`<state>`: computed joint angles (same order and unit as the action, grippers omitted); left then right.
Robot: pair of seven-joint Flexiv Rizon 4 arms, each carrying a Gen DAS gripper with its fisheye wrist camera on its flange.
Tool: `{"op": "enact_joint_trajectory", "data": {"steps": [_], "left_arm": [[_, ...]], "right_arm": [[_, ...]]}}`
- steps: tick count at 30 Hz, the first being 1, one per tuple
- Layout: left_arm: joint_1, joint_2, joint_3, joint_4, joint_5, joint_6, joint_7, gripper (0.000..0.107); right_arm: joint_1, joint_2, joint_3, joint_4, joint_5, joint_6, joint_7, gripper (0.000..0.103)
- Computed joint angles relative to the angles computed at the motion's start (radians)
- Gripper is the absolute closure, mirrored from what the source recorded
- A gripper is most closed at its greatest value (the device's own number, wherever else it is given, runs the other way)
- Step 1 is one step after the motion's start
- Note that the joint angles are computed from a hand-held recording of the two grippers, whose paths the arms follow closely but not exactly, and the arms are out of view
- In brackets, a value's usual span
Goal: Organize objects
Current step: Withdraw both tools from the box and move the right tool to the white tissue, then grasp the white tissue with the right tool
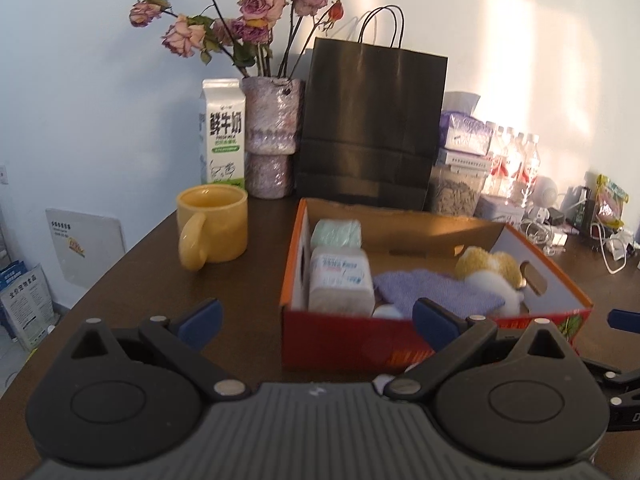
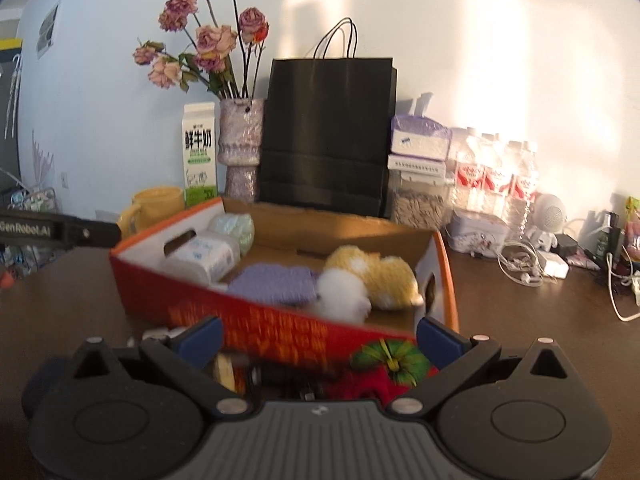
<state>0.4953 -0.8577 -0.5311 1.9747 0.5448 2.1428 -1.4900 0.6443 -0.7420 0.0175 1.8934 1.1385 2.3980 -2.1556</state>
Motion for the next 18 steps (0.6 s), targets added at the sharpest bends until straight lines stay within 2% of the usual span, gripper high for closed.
{"op": "enact_joint_trajectory", "data": {"steps": [8,18], "left_arm": [[0.031,0.03,0.039,0.083,0.03,0.025,-0.001,0.004],[0.065,0.055,0.074,0.163,0.053,0.049,0.001,0.004]], "right_arm": [[0.012,0.018,0.049,0.127,-0.042,-0.002,0.106,0.0],[0.101,0.02,-0.011,0.22,-0.084,-0.096,0.215,0.0]]}}
